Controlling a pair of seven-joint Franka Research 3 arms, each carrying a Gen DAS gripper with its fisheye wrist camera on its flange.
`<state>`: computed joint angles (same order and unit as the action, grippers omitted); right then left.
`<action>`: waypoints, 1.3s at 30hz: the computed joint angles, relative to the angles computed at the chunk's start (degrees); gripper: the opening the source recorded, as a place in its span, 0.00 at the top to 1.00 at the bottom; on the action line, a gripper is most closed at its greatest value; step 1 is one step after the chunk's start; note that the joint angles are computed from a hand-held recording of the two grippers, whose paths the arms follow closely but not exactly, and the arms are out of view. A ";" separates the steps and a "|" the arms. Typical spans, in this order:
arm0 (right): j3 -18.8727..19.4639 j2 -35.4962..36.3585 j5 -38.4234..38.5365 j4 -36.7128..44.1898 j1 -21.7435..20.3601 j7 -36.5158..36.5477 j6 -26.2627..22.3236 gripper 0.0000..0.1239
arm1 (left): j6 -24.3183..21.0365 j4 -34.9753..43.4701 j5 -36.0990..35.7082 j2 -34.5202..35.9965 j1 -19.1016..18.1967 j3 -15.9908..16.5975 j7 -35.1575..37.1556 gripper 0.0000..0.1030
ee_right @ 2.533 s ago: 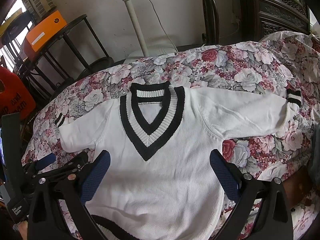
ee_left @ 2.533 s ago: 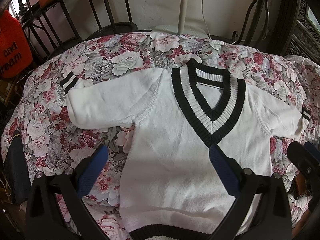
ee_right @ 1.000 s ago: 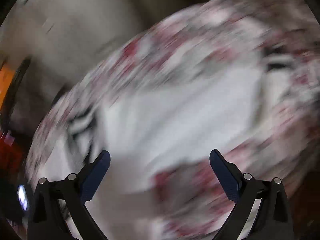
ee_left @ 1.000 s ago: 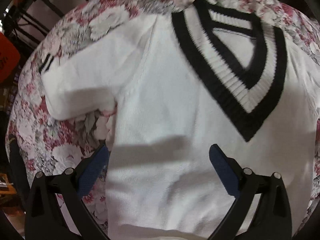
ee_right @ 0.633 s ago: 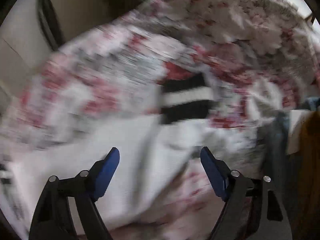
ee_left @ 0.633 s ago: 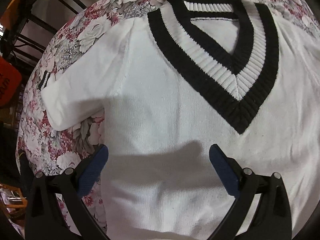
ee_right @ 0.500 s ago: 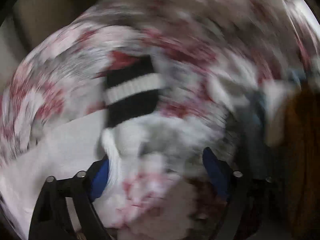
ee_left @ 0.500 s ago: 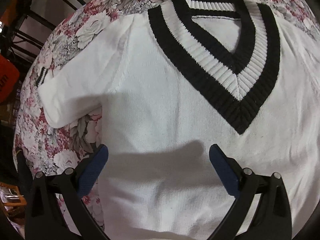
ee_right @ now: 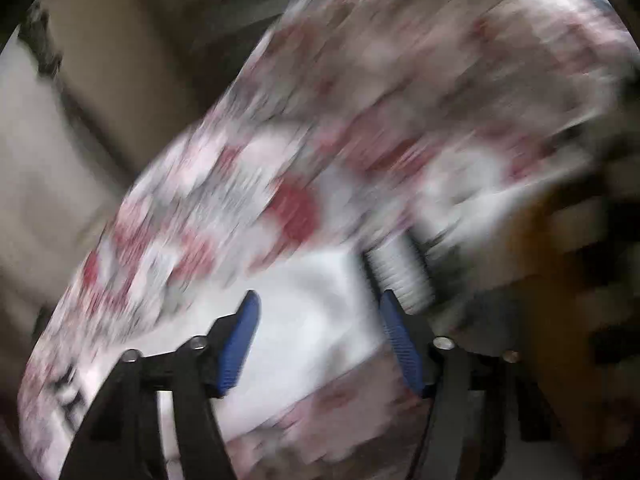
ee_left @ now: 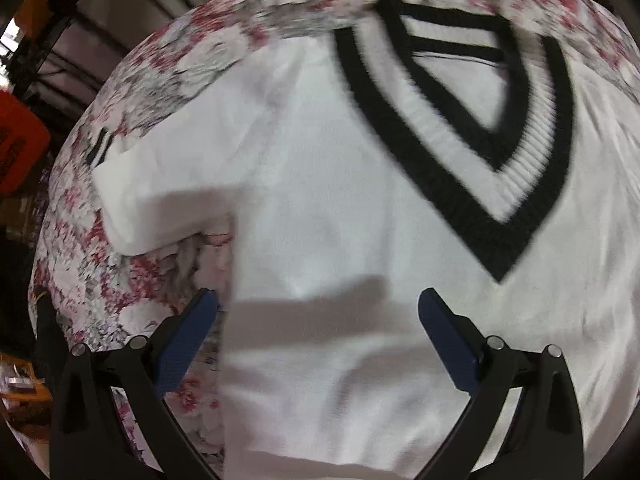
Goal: Fold small clothes
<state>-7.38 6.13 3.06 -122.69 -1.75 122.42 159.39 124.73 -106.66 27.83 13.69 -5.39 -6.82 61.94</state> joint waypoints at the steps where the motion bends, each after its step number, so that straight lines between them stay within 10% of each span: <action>1: 3.01 3.34 8.58 3.69 -2.28 -6.15 -6.52 0.40 | -0.42 0.48 -0.55 0.20 0.48 0.42 -0.41 0.05; 3: 3.01 6.02 13.68 6.46 -2.64 -6.39 -13.16 0.43 | -0.70 1.11 -2.40 0.24 1.85 1.09 -0.64 0.05; 11: 2.89 0.50 -2.36 8.57 5.49 -0.86 -5.35 0.29 | 0.47 5.72 -3.93 1.22 9.76 5.89 -5.52 0.05; 18: 5.49 0.51 -3.75 11.40 9.93 -2.66 -6.22 0.29 | 7.86 11.08 -23.20 6.96 22.42 5.70 1.61 0.07; 24: 5.99 1.81 -7.53 13.74 12.49 -1.34 -8.12 0.29 | 14.40 12.10 -43.69 8.95 30.35 1.14 15.21 0.39; 32: 6.00 2.92 -7.81 14.44 13.75 -2.65 -9.30 0.29 | 18.89 13.41 -45.69 11.88 29.57 1.52 17.11 0.44; 36: 5.71 3.02 -8.70 14.70 14.13 -2.13 -9.19 0.29 | 19.56 15.78 -48.88 14.58 31.22 -0.08 18.25 0.76; 39: 5.80 2.87 -8.23 14.49 14.08 -2.26 -8.67 0.29 | 20.72 15.16 -51.53 14.72 32.56 -1.19 19.56 0.80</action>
